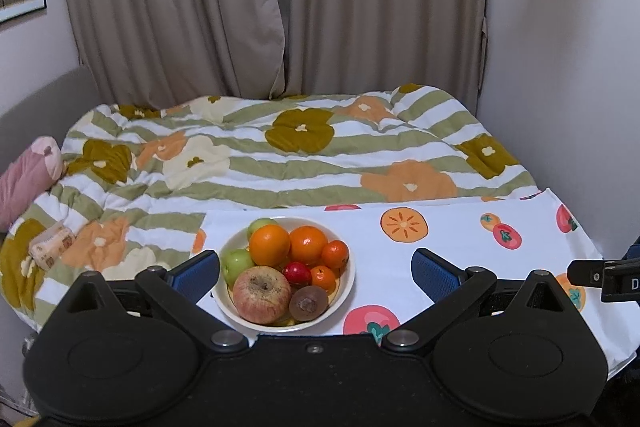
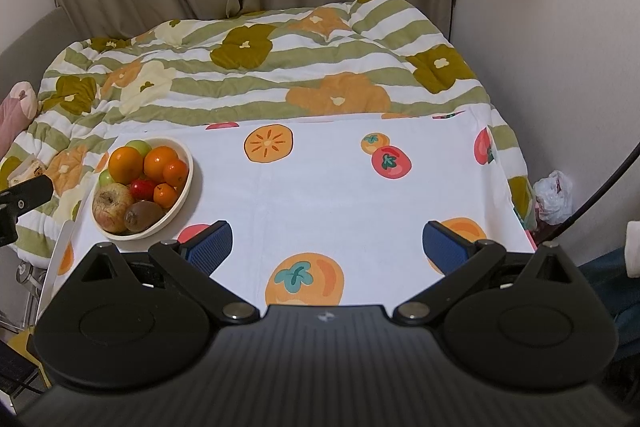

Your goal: Organize fruits

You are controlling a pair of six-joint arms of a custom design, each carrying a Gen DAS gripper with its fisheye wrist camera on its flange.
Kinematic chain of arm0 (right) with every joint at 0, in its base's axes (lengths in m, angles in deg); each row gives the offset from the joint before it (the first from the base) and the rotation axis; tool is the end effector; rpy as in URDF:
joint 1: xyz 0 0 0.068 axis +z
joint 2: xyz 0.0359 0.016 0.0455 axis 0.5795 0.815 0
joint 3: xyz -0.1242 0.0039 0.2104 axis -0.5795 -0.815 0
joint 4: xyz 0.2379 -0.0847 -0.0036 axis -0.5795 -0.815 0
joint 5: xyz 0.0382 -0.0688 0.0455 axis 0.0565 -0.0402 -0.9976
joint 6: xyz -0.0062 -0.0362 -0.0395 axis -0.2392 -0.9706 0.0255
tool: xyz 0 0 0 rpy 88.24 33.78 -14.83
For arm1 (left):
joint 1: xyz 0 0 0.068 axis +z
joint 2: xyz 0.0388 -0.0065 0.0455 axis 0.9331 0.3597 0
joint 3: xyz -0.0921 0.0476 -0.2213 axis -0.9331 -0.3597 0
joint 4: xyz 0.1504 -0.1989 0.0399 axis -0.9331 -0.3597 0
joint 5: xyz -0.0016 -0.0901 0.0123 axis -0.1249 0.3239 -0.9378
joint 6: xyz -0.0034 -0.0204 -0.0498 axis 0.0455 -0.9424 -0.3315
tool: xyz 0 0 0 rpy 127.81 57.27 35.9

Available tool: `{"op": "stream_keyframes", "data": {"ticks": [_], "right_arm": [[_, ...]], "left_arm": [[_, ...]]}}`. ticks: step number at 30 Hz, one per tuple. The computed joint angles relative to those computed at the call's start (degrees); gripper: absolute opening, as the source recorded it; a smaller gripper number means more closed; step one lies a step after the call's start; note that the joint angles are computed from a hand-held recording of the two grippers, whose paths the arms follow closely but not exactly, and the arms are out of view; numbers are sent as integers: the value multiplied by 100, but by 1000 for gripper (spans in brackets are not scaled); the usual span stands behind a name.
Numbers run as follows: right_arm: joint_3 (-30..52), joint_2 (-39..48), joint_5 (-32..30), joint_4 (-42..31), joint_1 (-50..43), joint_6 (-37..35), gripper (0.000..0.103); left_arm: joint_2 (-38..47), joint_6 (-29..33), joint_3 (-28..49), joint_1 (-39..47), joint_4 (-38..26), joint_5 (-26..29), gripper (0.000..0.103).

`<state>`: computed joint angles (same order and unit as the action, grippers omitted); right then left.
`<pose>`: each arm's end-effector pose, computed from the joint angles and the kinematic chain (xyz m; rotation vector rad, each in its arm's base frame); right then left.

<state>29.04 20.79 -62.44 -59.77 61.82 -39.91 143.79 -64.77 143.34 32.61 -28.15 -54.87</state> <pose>0.2817 0.1357 0.2975 -0.2407 2.3916 0.1940 0.2216 -0.1359 0.2989 -0.1897 2.2071 0.1611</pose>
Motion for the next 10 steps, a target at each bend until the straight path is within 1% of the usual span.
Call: {"op": "stream_keyframes", "data": {"ticks": [2, 6, 10], "right_arm": [[1, 2, -2, -4, -1, -6, 103], [119, 96, 3, -49, 37, -15, 103], [327, 264, 37, -147, 106, -14, 103]], "left_arm": [[-43, -22, -45, 59, 42, 119, 103], [-38, -1, -71, 73, 61, 70, 103], [-58, -1, -124, 179, 114, 177, 103]]}}
